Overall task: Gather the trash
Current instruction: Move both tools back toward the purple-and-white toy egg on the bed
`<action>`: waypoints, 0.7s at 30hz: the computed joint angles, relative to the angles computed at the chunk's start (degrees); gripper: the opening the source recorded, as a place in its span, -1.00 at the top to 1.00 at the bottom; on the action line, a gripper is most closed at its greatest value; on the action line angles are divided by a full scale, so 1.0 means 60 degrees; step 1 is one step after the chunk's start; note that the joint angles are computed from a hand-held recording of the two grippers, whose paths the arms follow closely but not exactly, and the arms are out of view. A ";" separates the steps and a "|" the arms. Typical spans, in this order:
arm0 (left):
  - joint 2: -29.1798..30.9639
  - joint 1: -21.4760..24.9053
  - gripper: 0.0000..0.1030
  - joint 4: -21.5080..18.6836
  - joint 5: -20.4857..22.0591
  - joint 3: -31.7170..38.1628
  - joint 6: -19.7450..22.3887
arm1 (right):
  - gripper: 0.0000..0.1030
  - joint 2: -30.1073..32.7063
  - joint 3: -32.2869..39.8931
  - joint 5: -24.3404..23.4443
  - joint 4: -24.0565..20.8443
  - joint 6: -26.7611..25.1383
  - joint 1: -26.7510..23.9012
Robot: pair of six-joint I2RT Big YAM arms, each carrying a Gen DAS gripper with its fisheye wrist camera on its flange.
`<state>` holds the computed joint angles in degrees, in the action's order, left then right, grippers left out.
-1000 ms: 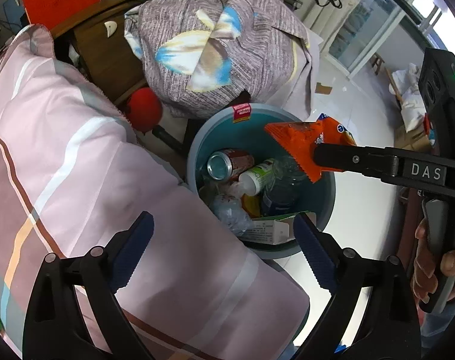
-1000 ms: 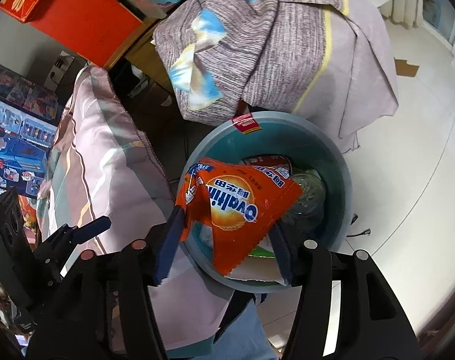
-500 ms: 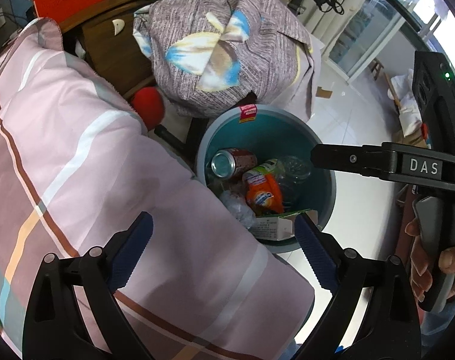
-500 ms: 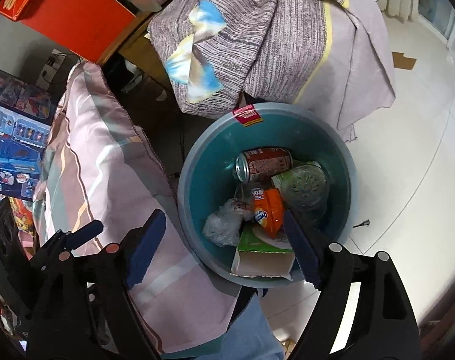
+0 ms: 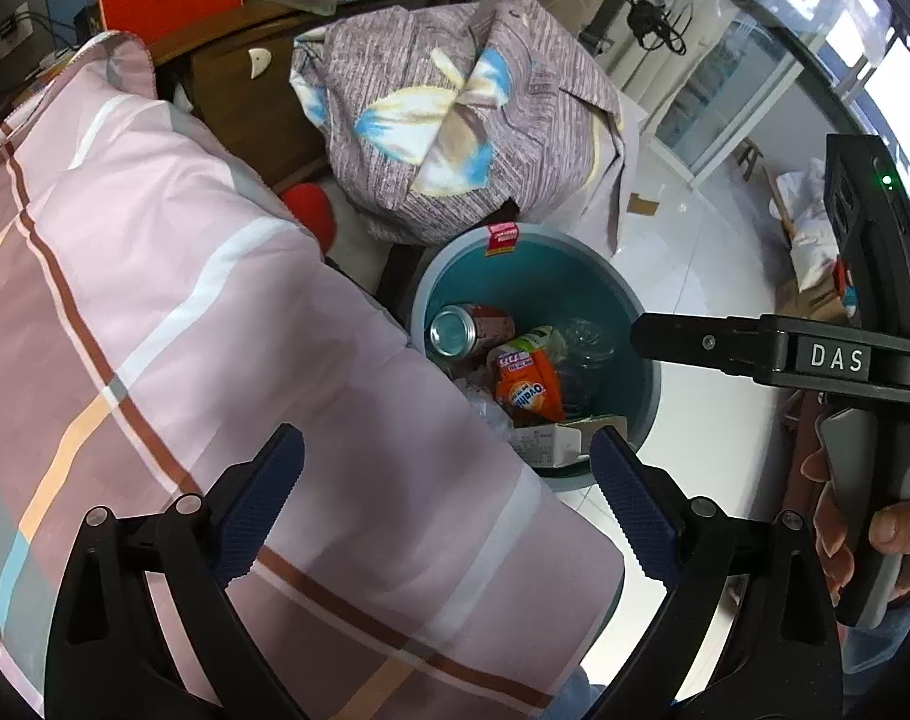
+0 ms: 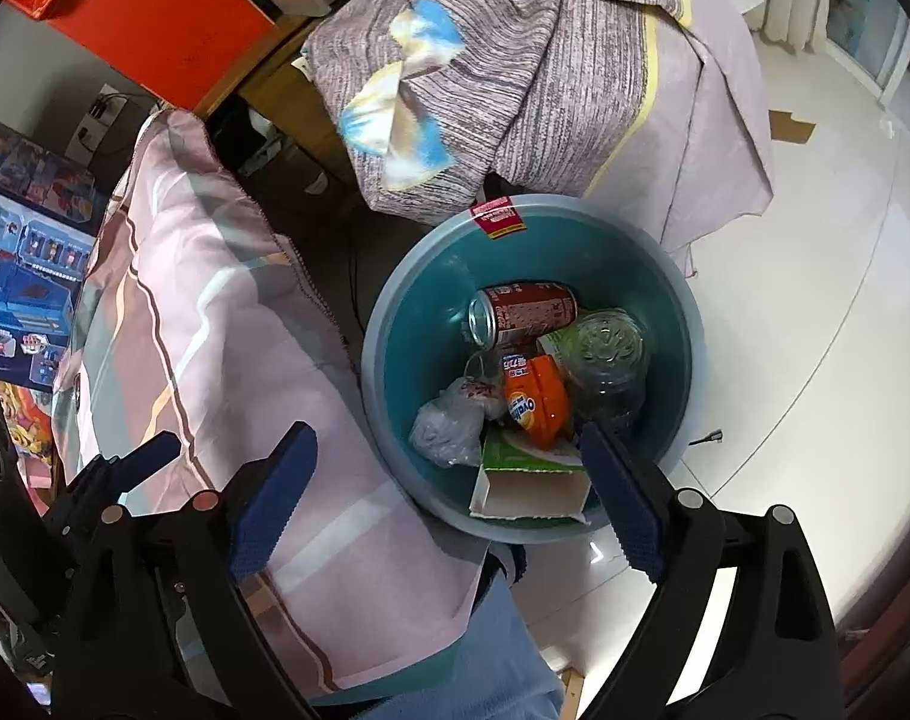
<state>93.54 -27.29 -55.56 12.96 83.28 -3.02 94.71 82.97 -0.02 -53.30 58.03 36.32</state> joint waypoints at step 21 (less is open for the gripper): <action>-0.1635 0.0927 -0.91 0.0584 0.0549 -0.1405 -0.0001 | -0.69 0.0195 0.0979 0.0701 -0.1197 0.0619 0.0862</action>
